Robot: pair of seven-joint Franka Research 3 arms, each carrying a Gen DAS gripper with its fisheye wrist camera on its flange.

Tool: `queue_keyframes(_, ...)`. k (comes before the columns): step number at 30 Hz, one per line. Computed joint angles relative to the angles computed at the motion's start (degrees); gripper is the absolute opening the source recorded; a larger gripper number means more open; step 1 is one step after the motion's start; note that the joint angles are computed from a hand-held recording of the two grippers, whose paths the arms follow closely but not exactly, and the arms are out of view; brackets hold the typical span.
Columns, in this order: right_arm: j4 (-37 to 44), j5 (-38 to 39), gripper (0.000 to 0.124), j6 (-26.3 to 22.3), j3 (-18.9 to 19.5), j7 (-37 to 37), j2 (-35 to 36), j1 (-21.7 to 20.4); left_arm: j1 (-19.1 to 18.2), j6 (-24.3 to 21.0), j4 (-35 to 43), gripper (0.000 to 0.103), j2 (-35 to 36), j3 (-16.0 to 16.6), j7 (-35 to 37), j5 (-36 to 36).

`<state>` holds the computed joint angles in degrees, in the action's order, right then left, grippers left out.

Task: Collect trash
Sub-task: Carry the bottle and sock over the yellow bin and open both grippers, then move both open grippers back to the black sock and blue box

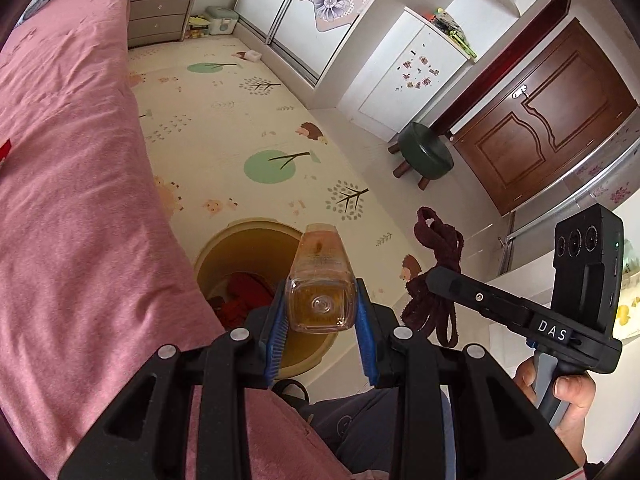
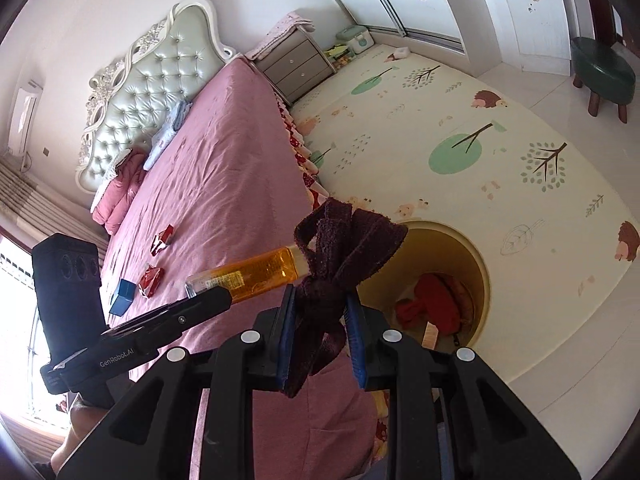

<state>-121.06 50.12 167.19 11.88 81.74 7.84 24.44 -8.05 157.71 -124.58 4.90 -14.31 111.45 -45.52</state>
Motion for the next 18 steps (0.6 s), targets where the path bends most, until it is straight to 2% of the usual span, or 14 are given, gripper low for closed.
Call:
queue_keyframes(4,0.7,-0.5,0.024,-0.5,-0.4,0.2,1.1,-0.5,-0.1,-0.7,3.5,0.031,3.7,-0.9,-1.7,2.2)
queue_keyframes(6,1.2,0.3,0.03,-1.0,-0.3,-0.2,1.6,-1.1,0.2,-1.4,4.9,0.032,4.9,-1.4,-2.7,3.3)
queue_keyframes(7,1.1,0.9,0.038,-0.9,-0.2,-0.1,1.6,-1.2,0.3,-1.7,5.5,0.032,5.6,-1.4,-4.2,4.7)
queue_keyframes(8,1.1,2.1,0.057,-0.6,-0.1,-0.3,1.7,-1.5,0.5,-1.3,5.9,0.039,6.0,-1.6,-5.1,5.2)
queue_keyframes(9,1.1,2.3,0.061,-0.4,-0.2,0.0,1.7,-1.6,0.7,-0.7,5.9,0.056,6.1,-1.9,-5.8,5.5)
queue_keyframes(11,1.1,1.3,0.061,-0.8,-0.5,0.6,1.8,-1.7,0.9,1.4,5.3,0.068,5.8,-2.0,-7.8,7.0)
queue_keyframes(14,0.9,3.3,0.061,-0.7,0.1,-0.5,1.7,-2.2,1.3,1.6,5.0,0.068,5.4,-2.0,-10.1,9.8)
queue_keyframes(18,0.8,7.2,0.07,-0.2,0.7,-3.1,1.4,-2.3,1.8,2.1,3.4,0.073,3.8,-1.9,-11.7,12.6)
